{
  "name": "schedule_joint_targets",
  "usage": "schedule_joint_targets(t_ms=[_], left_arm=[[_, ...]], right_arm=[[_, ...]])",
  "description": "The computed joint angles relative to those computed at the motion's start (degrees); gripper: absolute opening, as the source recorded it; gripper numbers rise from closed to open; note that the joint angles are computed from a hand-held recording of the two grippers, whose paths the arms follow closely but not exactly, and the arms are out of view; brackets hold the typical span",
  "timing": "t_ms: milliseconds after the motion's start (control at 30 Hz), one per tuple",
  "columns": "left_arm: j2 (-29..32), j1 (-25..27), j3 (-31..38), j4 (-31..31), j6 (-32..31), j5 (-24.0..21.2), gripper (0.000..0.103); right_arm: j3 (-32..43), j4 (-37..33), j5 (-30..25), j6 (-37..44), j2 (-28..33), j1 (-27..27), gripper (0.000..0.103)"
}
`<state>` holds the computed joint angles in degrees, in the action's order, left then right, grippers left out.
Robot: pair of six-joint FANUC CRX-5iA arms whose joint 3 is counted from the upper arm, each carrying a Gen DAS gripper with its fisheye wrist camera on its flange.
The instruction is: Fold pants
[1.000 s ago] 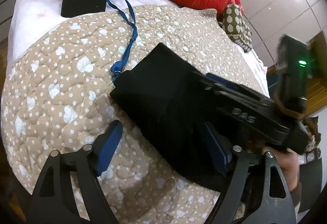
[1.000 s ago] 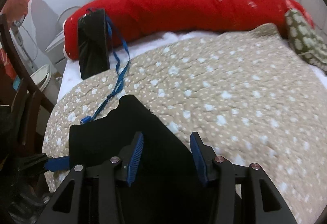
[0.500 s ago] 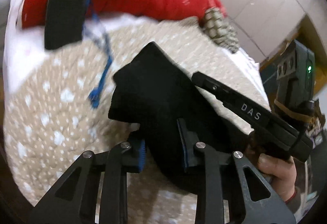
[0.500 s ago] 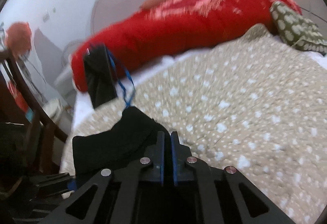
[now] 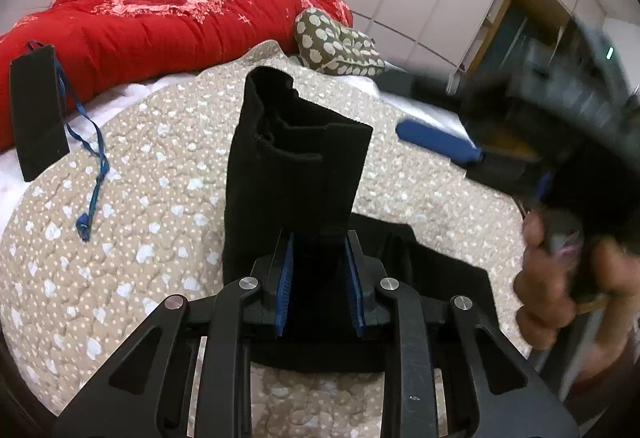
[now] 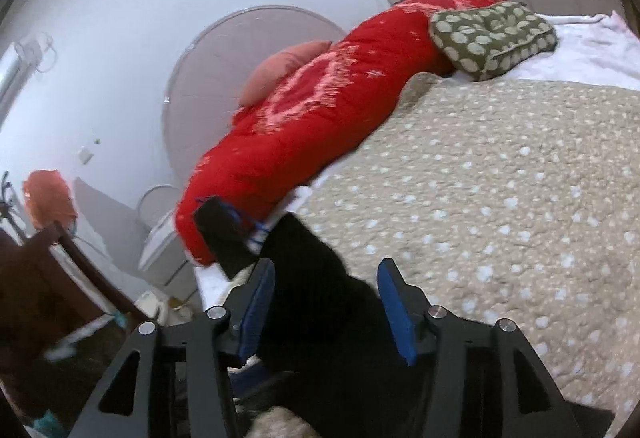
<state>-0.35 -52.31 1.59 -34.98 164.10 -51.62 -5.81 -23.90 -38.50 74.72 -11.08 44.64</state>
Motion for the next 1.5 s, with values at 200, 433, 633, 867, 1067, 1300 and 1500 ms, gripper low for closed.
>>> schedule_joint_targets(t_ms=[200, 433, 633, 867, 1067, 1300, 1500], left_arm=[[1.8, -2.3, 1.5, -1.9, 0.7, -2.3, 0.023], [2.5, -3.3, 1.7, -1.9, -0.1, -3.8, 0.023], [-2.9, -5.0, -2.4, -2.5, -6.5, 1.8, 0.023], [-4.2, -4.9, -1.1, -1.4, -12.1, 5.2, 0.042], [3.6, -1.2, 4.1, 7.0, -18.3, 1.2, 0.042], [10.9, -0.2, 10.6, 8.8, -21.3, -4.1, 0.042], [15.6, 0.2, 16.5, 8.4, -22.7, -8.4, 0.042]], right_arm=[[5.9, -1.4, -4.8, -0.9, 5.1, 1.8, 0.067], [10.6, 13.1, -12.9, -4.7, 12.7, 7.6, 0.026], [2.2, 8.3, -6.9, -3.1, 4.8, 3.9, 0.011], [-13.9, 16.9, 0.1, -16.4, -13.7, 2.9, 0.01], [-23.4, 26.9, -5.7, -30.1, -20.7, 1.7, 0.01], [-25.0, 23.7, -7.7, -32.9, -20.0, -3.6, 0.025], [-27.0, 42.2, -9.6, -41.5, -22.5, 5.6, 0.026]])
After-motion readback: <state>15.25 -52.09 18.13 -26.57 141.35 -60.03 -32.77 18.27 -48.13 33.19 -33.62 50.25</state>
